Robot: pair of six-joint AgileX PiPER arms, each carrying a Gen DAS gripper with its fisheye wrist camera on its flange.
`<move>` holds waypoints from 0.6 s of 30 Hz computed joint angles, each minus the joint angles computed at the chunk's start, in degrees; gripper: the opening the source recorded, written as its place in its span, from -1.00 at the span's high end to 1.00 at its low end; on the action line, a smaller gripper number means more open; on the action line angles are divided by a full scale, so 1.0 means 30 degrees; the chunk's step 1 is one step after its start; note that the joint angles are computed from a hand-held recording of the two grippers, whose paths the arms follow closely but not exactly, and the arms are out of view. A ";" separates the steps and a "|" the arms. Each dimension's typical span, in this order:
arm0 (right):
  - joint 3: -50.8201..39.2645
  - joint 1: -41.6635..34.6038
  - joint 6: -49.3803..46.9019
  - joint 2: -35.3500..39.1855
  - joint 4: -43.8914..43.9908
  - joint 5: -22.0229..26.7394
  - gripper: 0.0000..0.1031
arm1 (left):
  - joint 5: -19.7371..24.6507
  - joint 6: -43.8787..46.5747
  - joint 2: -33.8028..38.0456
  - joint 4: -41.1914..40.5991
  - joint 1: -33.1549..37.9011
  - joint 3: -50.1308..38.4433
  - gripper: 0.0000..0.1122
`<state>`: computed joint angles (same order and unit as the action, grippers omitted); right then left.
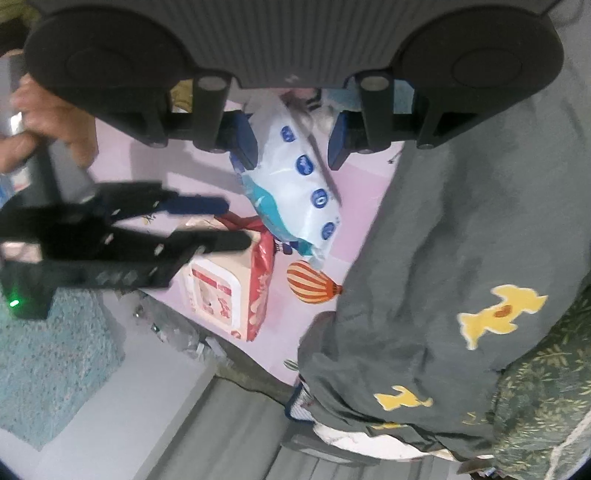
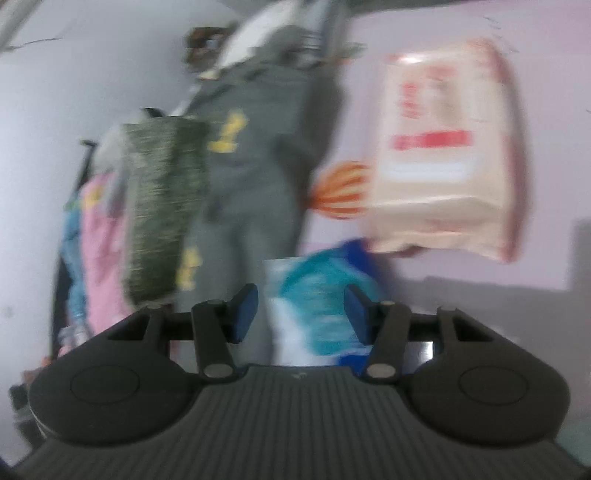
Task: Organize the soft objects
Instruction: 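Lift the diaper pack off the bed with the right gripper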
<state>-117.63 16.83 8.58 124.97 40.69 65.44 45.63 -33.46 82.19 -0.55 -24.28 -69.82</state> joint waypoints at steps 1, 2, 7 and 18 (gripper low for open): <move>0.0061 -0.0104 0.0205 0.0250 -0.0187 0.0172 0.00 | 0.0091 0.0231 0.0379 -0.0261 0.0031 -0.0283 0.23; 0.0024 -0.0110 0.0358 0.0558 -0.0338 0.0202 0.00 | 0.0214 0.0334 0.0667 -0.0437 0.0045 -0.0479 0.24; 0.0544 -0.0535 -0.0264 0.1599 0.1369 0.0085 0.00 | 0.0925 0.0358 0.2266 -0.0749 0.0289 -0.1723 0.18; 0.0077 -0.0851 -0.1810 0.2792 0.3472 0.0570 -0.06 | 0.1050 0.0484 0.3385 -0.1596 0.0780 -0.2630 0.19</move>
